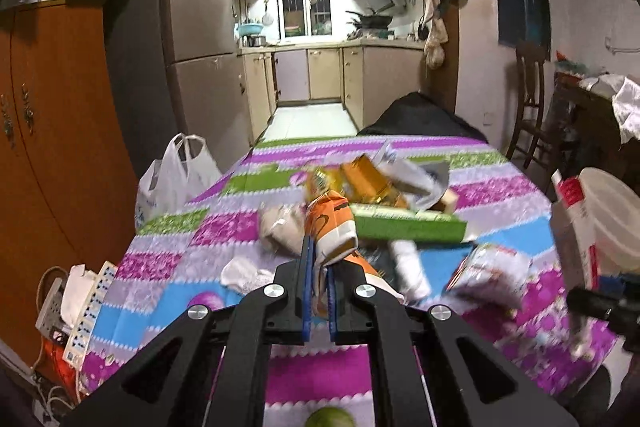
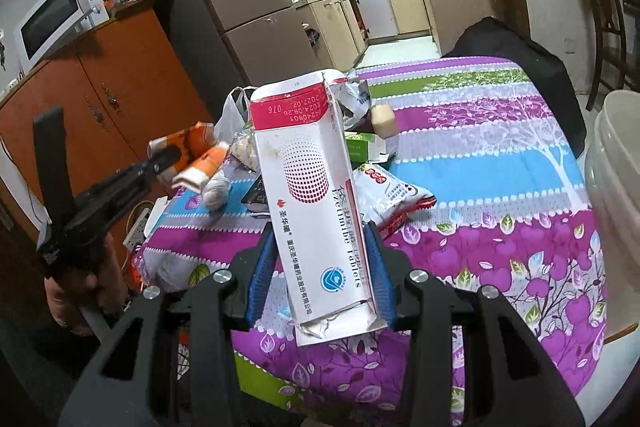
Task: Collect trash
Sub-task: 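Lift the white box with the right gripper while the left gripper grasps the orange tube, then carry both items over the white bucket and open both grippers to drop them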
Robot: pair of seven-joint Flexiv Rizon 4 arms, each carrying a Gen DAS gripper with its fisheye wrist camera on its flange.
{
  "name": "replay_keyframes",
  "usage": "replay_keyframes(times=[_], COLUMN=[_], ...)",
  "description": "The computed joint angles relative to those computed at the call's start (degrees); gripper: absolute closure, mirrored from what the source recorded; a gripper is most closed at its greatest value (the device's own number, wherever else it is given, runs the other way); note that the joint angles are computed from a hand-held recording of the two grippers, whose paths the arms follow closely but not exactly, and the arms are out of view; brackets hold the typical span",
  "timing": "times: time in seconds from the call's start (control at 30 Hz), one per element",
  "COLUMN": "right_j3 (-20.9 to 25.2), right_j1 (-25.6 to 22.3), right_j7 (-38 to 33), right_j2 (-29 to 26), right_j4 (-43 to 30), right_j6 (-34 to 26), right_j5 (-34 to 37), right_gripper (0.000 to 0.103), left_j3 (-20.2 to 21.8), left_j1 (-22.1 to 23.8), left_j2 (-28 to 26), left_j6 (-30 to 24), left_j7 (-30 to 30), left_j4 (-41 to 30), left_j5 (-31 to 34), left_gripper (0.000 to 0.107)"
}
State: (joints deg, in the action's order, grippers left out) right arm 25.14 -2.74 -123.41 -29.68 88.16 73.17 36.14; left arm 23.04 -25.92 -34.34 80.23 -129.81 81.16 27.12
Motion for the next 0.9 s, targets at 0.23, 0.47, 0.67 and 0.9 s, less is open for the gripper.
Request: replay_keyframes(times=[0.23, 0.47, 0.67, 0.9], right_j3=[-0.88, -1.14, -5.49, -18.84], right_j1=[1.09, 0.71, 1.12, 3.04], right_j7=[1.69, 3.05, 9.10, 26.53], right_j2=[0.58, 1.48, 3.82, 7.66], right_j4=[0.48, -0.10, 0.33, 3.36], right_j6=[1.52, 3.99, 6.40, 4.68], right_j5=[-1.33, -2.99, -7.53, -22.92], right_gripper=[0.061, 0.061, 0.060, 0.059], left_j3=[-1.37, -2.41, -6.93, -17.41], left_j1=[0.31, -0.06, 1.06, 2.53], left_j2=[-0.70, -2.84, -7.94, -18.16], left_j6=[-0.73, -2.83, -4.44, -8.15], left_j7=[1.03, 3.24, 9.95, 28.69], left_j4=[-2.72, -8.49, -19.02, -37.21], left_j5=[-1.21, -0.58, -3.03, -11.32], left_gripper=[0.100, 0.100, 0.100, 0.100])
